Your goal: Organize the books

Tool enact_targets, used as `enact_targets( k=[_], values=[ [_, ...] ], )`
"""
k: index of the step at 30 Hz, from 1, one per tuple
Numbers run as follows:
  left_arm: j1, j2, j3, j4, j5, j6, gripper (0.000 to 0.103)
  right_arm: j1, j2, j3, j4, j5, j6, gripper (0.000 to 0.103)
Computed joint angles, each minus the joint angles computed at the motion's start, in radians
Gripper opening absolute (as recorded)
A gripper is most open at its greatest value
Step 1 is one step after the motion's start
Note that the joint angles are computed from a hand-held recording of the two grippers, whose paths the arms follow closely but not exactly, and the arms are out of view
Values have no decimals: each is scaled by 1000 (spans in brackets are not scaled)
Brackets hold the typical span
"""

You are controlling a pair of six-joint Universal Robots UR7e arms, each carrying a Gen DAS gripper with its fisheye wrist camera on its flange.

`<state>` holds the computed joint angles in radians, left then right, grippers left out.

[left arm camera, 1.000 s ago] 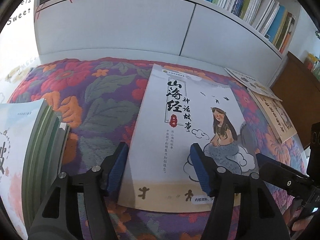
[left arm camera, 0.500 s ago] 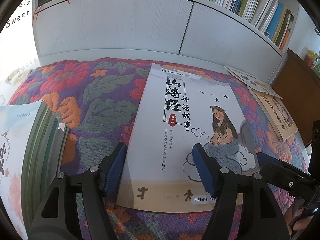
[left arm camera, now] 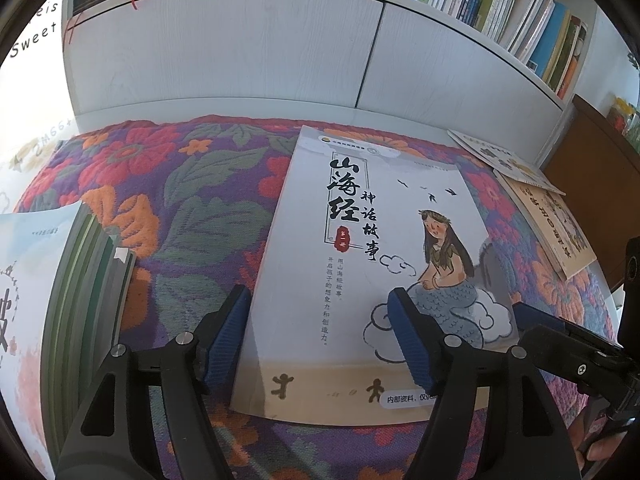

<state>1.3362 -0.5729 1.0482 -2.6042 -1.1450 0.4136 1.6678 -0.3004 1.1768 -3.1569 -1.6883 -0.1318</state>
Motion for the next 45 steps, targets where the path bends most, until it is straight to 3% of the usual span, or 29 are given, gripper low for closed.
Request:
enact_targets(
  k=[10, 19, 23, 25, 30, 34, 38, 39, 41, 45],
  values=[
    [0, 1, -2, 1, 1, 0, 69, 2, 2, -2, 1, -5, -1, 76],
    [-2, -3, 6, 2, 6, 2, 68, 21, 23, -41, 38, -54, -46, 80],
    [-20, -27, 56, 12, 34, 15, 67, 26, 21, -46, 75, -57, -61, 82],
    [-29, -59, 108, 19, 45, 17, 66, 39, 18, -38, 72, -109, -61, 82],
    [-29, -178, 258, 93, -2, -10, 66, 44, -70, 101, 106, -116, -31, 82],
    [-20, -294, 362, 233, -95, -47, 65, 53, -167, 243, 183, -117, 7, 82],
    [-3, -280, 300, 330, -121, -71, 43, 10, -250, 319, 280, -17, 65, 76],
    [5, -258, 247, 377, -140, -102, 42, -9, -258, 317, 294, 18, 93, 67],
    [17, -222, 166, 452, -177, -130, 42, -51, -263, 287, 343, 110, 131, 59],
    [26, -182, 81, 535, -221, -166, 42, -101, -244, 200, 453, 239, 141, 57]
  ],
)
